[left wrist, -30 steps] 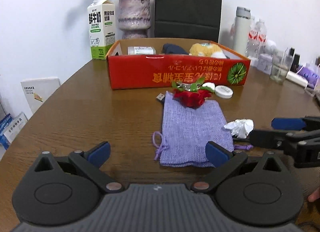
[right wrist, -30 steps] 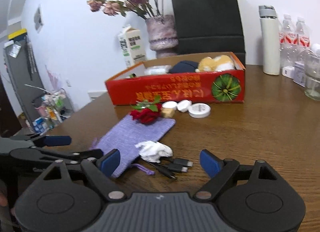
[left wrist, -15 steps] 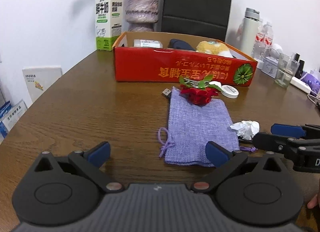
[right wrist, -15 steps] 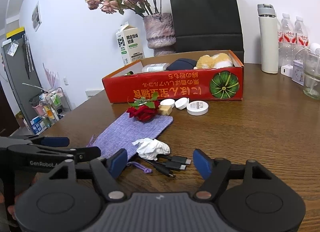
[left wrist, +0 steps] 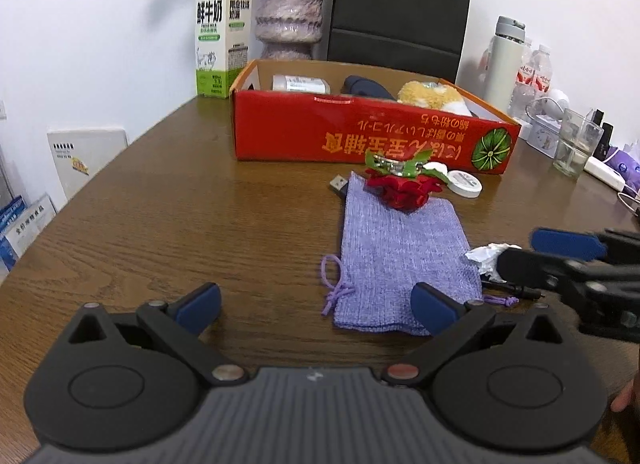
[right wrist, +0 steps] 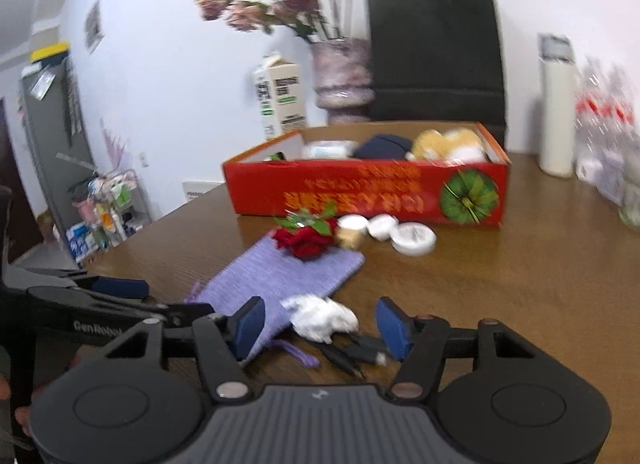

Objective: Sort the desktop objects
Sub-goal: 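Grasp the white crumpled tissue with the right tool while the left tool grasps the red rose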

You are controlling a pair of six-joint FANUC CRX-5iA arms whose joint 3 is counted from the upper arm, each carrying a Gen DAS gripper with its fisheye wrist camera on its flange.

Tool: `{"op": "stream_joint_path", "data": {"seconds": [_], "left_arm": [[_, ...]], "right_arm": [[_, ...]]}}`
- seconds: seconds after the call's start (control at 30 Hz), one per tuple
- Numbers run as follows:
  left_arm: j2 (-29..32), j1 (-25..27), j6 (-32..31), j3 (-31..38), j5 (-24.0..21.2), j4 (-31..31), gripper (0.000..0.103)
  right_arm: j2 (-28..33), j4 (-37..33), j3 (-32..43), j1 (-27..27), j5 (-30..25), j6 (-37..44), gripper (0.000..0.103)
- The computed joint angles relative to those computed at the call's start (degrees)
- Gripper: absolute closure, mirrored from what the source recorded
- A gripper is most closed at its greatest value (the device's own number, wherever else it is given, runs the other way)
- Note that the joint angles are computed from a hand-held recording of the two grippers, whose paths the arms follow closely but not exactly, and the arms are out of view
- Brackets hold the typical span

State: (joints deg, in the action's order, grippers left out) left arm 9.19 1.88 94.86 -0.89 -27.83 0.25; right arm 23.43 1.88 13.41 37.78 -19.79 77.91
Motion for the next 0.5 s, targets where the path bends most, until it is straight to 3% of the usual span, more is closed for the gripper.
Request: {"op": "stream_joint_path", "data": {"seconds": [0.07, 0.17, 0.23, 0.37, 0.5], "left_arm": [[0.1, 0.1, -1.0, 0.2, 0.3, 0.4, 0.0], [2.2, -1.4, 3.1, 6.0, -3.8, -6.7, 0.0], [2.8, -1.5, 1.1, 7.3, -2.3, -6.3, 0.0], [6.3, -0.3, -12.6, 9.4, 0.4, 8.0, 0.0], [13.4, -2.0, -10.0, 20.0, -3.4, 4.6, 0.0]], "right_arm": [[1.7, 1.2, 2.9, 0.3, -2.4, 0.7, 0.059], [4.7, 3.1, 7.4, 0.6, -7.0, 0.3, 0.071], [5.9, 4.4, 8.9, 0.6, -8.8, -2.2, 0.081], [4.0, 5.5, 5.3, -0.1, -4.4, -7.2, 0.086], [2.3, 20.7, -2.0, -1.0, 2.1, -27.2, 0.086]]}}
